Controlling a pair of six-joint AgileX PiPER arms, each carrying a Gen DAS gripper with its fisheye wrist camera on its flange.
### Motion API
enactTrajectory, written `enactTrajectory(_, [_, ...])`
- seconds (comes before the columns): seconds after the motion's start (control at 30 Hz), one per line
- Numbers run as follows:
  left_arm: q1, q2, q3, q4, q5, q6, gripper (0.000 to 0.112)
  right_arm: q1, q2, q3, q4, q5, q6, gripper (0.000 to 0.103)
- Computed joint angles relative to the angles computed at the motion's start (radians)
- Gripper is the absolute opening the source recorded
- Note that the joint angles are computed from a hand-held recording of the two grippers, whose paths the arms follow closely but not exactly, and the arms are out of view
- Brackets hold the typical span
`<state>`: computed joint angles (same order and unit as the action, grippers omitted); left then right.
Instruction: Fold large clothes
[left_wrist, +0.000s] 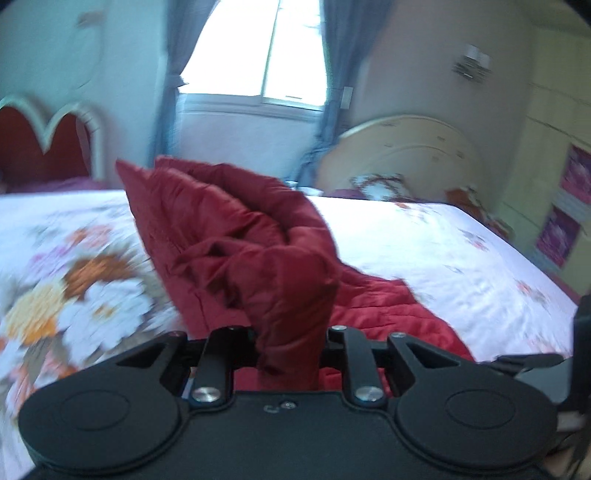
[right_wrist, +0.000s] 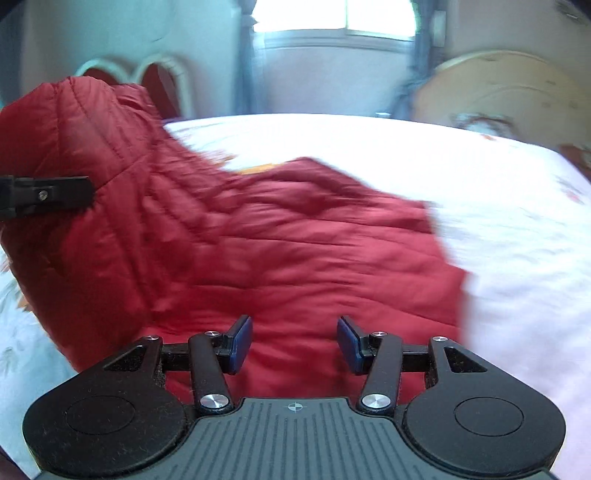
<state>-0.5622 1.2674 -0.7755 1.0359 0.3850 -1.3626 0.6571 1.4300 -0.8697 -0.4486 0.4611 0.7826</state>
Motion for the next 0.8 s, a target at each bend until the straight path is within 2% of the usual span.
enactTrajectory(0.17, [-0.087, 0.122, -0.070, 0.097, -0.046, -0.040, 0.020, -0.103, -0.125, 0.113, 0.000, 0.067, 0.015, 0.051])
enactTrajectory(0.3, [-0.145, 0.262, -0.144, 0.149, -0.097, -0.040, 0.020, -0.198, -0.147, 0.165, 0.109, 0.035, -0.069, 0.051])
enactTrajectory(0.43, [-0.211, 0.398, -0.210, 0.154, -0.114, 0.003, 0.020, -0.215, -0.195, 0.199, 0.079, 0.046, -0.028, 0.051])
enactTrajectory(0.5, [-0.243, 0.449, -0.231, 0.157, -0.099, 0.032, 0.021, -0.245, -0.227, 0.211, 0.096, 0.061, -0.058, 0.051])
enactTrajectory(0.6, [-0.284, 0.469, -0.233, 0.182, -0.062, 0.044, 0.030, -0.284, -0.266, 0.221, 0.118, 0.081, -0.090, 0.051])
enactTrajectory(0.7, [-0.288, 0.429, -0.201, 0.148, -0.081, 0.080, 0.042, -0.352, -0.319, 0.222, 0.189, 0.093, -0.172, 0.051])
enactTrajectory(0.77, [-0.273, 0.400, -0.194, 0.028, -0.115, 0.191, 0.071, -0.412, -0.332, 0.205, 0.272, 0.074, -0.264, 0.051])
enactTrajectory(0.8, [-0.271, 0.373, -0.175, -0.007, -0.126, 0.213, 0.073, -0.422, -0.339, 0.194, 0.291, 0.074, -0.281, 0.051])
